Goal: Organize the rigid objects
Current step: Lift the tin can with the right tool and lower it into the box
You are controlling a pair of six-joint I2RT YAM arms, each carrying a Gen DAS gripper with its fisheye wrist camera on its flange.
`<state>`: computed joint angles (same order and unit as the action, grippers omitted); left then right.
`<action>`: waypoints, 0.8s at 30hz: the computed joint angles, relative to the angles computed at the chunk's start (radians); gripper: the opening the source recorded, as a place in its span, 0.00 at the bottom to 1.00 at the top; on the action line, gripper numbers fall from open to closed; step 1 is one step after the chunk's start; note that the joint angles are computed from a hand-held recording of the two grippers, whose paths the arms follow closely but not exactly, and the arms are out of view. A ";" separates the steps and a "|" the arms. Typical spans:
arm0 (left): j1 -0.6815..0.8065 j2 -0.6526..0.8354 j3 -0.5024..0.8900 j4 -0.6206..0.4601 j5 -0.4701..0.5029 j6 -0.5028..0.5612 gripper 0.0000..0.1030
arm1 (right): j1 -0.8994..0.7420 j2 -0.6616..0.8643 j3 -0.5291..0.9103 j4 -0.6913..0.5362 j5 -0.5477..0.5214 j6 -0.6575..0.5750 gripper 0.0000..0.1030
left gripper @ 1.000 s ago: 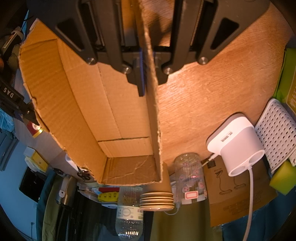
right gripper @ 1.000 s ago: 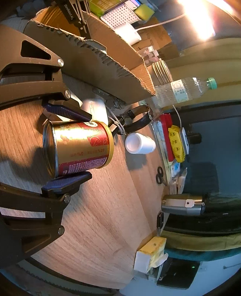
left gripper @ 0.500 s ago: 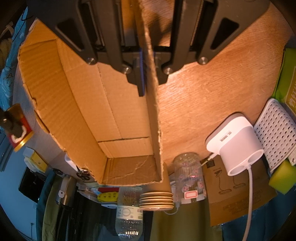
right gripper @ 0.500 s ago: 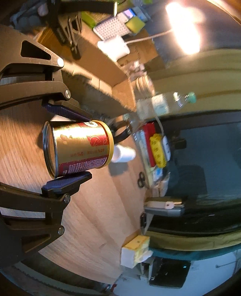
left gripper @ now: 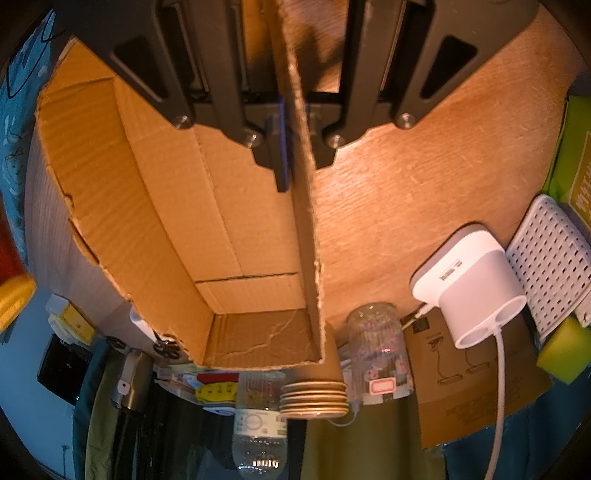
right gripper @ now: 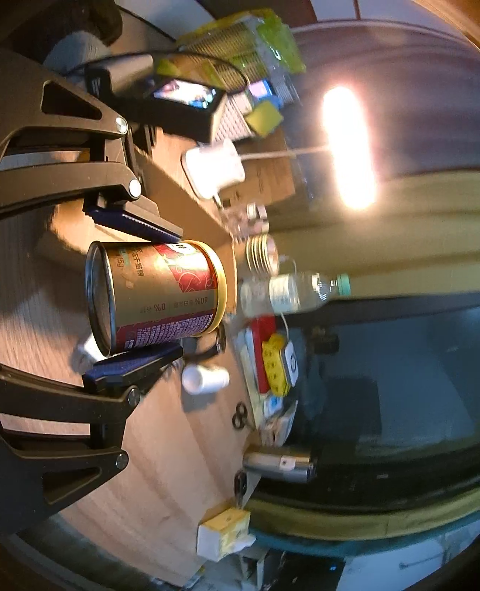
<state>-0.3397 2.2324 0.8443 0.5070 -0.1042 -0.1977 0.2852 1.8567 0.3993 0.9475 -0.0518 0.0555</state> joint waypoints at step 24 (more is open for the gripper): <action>-0.001 0.003 0.003 0.000 -0.002 -0.005 0.05 | 0.153 0.169 0.129 -0.106 0.019 -0.027 0.57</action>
<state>-0.3410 2.2356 0.8471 0.5069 -0.1067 -0.2027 0.4382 2.0257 0.5279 0.8417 -0.0331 0.0288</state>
